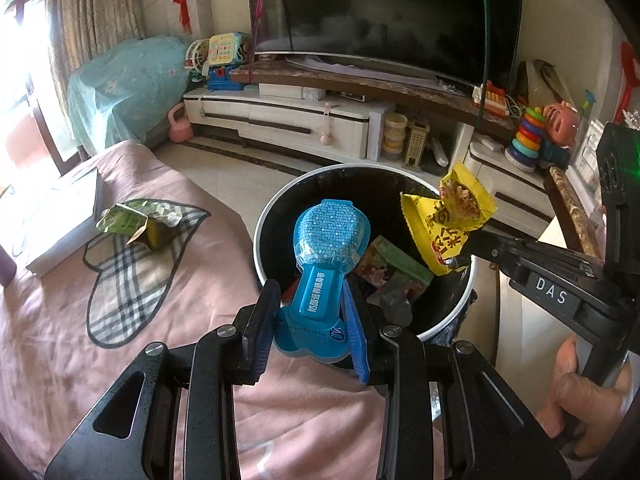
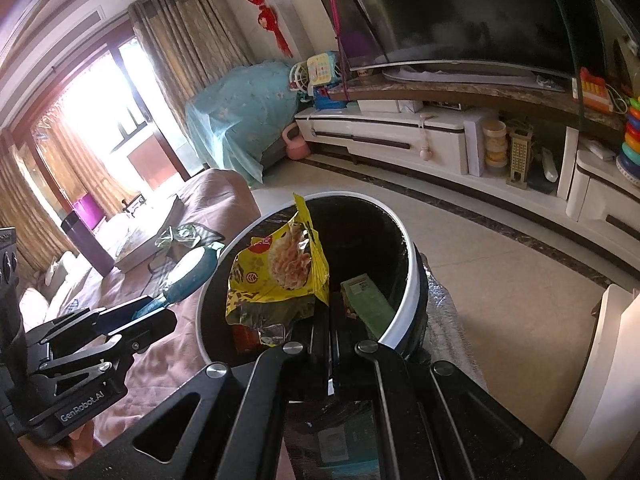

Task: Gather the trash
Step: 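Carry the blue hairbrush and yellow snack packet over the trash bin with both tools, then open both tools to drop the items into the trash bin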

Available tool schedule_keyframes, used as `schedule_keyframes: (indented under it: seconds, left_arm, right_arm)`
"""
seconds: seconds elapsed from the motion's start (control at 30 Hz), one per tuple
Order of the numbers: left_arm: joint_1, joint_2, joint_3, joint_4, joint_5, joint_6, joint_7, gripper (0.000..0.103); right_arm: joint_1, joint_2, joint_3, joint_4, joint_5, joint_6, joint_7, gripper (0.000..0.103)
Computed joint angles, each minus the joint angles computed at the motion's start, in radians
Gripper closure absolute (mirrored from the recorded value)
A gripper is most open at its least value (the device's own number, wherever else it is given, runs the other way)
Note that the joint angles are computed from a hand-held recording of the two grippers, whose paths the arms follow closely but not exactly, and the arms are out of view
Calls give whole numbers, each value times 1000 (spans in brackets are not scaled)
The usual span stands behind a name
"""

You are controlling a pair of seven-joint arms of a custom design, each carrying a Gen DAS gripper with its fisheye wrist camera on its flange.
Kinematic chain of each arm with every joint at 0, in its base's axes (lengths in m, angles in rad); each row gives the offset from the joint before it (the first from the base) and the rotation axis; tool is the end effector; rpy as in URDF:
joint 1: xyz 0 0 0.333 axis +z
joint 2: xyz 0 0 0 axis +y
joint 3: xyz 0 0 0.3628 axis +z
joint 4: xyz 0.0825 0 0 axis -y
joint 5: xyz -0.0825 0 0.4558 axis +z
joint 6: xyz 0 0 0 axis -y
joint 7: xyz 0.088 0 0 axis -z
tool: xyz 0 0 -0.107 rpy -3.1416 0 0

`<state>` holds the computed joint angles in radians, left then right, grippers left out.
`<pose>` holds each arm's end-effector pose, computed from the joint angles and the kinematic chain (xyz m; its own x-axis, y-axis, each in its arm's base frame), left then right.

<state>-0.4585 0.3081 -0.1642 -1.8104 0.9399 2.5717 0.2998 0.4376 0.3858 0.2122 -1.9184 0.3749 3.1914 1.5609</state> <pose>0.6017 -0.4356 0.4268 -0.0166 -0.9996 -0.0238 -0.7285 0.0284 -0.6844 0.6195 0.4076 0.3930 0.3485 -0.8735 -0.3399 -0.7136 -0.0121 -0.7005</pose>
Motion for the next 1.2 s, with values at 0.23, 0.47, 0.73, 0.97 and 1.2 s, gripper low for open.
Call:
schedule_keyframes:
  seconds: [0.23,0.47,0.73,0.97,1.2]
  left_arm:
    - [-2,19,1,26,-17,-7,23,72]
    - [-6,34,5,44,-33,-17,38,72]
    - [-8,53,9,64,-58,-25,56,72]
    - [-13,63,14,77,-65,-36,72,72]
    - [-13,66,16,81,-75,-33,78,72]
  right_arm:
    - [18,5,-22,12,-6,-12,7,103]
    - [9,17,-17,28,-5,-31,1,103]
    - [24,34,-37,58,-12,-69,11,103]
    - [42,42,-61,76,-31,-95,21,103]
    - [63,51,-89,95,-55,-118,48,103]
